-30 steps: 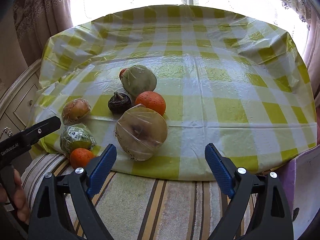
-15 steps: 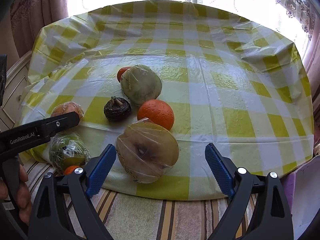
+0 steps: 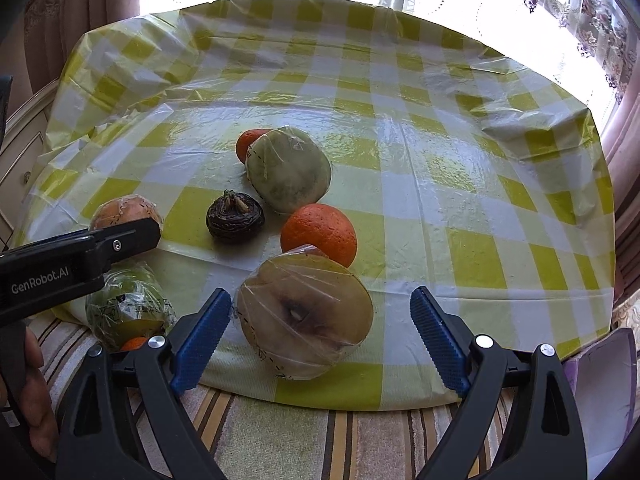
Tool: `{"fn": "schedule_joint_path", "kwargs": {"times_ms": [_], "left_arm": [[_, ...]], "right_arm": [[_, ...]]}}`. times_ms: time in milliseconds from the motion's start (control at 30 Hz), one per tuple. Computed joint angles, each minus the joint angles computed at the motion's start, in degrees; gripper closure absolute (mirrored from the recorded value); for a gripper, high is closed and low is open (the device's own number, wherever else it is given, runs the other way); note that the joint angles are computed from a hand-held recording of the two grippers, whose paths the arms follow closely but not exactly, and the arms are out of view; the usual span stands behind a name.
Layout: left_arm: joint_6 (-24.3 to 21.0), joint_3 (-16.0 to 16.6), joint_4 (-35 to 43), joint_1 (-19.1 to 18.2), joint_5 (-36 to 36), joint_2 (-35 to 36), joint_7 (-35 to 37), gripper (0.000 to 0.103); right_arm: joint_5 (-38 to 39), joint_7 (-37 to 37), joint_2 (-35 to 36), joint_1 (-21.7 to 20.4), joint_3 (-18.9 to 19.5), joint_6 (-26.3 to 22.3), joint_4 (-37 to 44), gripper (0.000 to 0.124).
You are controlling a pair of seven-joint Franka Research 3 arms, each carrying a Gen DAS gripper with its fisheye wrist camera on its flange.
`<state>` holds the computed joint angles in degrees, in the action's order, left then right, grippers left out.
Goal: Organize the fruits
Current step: 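Grasp the wrapped orange-yellow fruit with the left tool while the right tool grasps the wrapped pale fruit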
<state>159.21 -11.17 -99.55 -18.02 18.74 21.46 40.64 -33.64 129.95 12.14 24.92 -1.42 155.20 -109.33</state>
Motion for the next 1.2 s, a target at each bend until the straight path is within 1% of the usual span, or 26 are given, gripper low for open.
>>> {"fn": "schedule_joint_path", "kwargs": {"times_ms": [33,67,100,167,233,400,500,600,800,1200], "left_arm": [[-0.16,-0.12,0.15,-0.02,0.03,0.10,0.33,0.038],[-0.63,0.39,0.45,-0.61,0.85,0.14,-0.20,0.038],[-1.13,0.83,0.66,-1.12,1.70,0.12,-0.75,0.038],[-1.72,1.28,0.85,-1.66,2.89,0.03,-1.65,0.038],[-2.37,1.99,0.90,-2.38,4.50,-0.23,-3.29,0.039],[-6.09,4.36,2.18,-5.37,12.79,-0.89,-9.50,0.039],[-8.37,4.49,3.22,-6.32,17.11,-0.99,-11.93,0.039],[-10.14,4.07,4.01,-6.73,19.93,-1.03,-13.30,0.039],[-12.27,3.06,5.26,-7.17,22.33,-0.79,-14.12,0.039],[-14.81,2.12,8.01,-8.79,23.72,0.22,-13.11,0.039]], "right_arm": [[1.21,-1.30,0.03,-0.43,0.42,0.80,-0.28,0.045],[2.92,-3.15,0.03,-0.94,0.94,1.76,-0.60,0.057],[4.28,-4.51,-0.05,-1.20,1.21,2.52,-0.98,0.062],[4.87,-4.74,-0.31,-0.93,0.87,3.21,-1.49,0.062],[7.08,-6.05,-0.66,-1.35,1.06,4.32,-2.23,0.062],[10.70,-8.17,-1.78,-1.72,1.10,6.36,-4.10,0.062],[11.41,-8.17,-2.83,-1.87,0.85,7.90,-5.55,0.062],[12.40,-8.37,-3.89,-2.36,0.95,8.94,-6.97,0.062],[13.72,-8.46,-5.98,-3.66,1.34,10.75,-9.80,0.062],[16.21,-9.00,-9.54,-6.94,2.48,13.56,-14.59,0.062]]}}
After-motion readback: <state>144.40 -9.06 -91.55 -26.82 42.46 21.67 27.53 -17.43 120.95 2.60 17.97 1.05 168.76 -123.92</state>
